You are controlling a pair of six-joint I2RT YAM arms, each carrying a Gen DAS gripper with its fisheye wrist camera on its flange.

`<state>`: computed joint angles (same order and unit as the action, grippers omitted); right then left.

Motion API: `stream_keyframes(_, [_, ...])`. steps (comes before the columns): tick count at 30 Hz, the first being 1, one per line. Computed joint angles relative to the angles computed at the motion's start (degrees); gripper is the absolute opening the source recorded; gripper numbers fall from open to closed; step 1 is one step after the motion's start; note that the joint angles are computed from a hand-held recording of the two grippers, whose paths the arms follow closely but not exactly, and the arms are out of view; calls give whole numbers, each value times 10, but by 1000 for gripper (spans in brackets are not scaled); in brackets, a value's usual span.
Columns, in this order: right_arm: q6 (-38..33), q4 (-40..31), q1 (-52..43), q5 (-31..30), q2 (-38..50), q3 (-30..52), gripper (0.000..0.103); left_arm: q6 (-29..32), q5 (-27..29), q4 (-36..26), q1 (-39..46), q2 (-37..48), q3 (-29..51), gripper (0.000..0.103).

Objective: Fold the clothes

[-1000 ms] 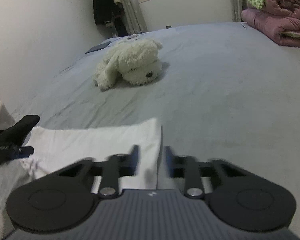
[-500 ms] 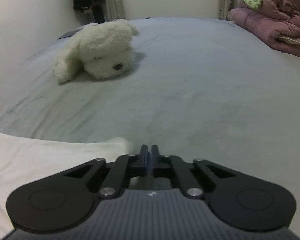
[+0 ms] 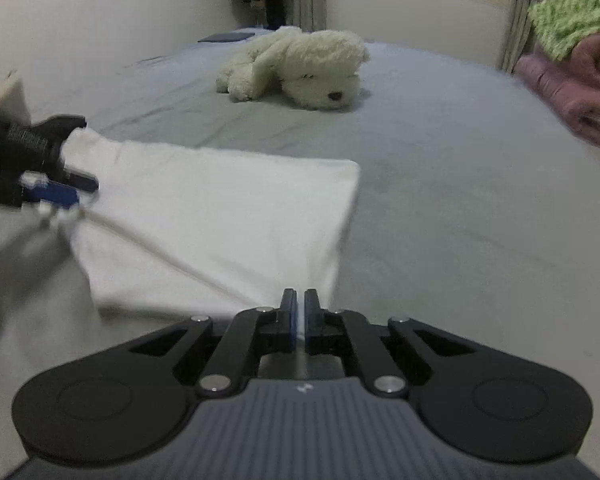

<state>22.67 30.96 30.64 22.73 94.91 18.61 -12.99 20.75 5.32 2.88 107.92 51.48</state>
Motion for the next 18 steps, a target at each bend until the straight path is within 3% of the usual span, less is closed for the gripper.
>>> stream_keyframes(3, [26,-25,-25,-10,-34,-25,0,-2,2,-7,1,1,4,34])
stream_keyframes(6, [25,-56,-18,3,-79,-28,8,-3,7,-21,3,-2,9,35])
stream_keyframes(9, [37,-37,-15,-6,-110,-29,8,-9,24,-23,9,-16,4,35])
stream_keyframes(13, [41,-17,-5,-17,-52,15,8,9,16,-4,1,-27,-9,37])
stream_keyframes(18, [65,9,6,-13,-3,-4,1,9,31,-40,11,6,17,37])
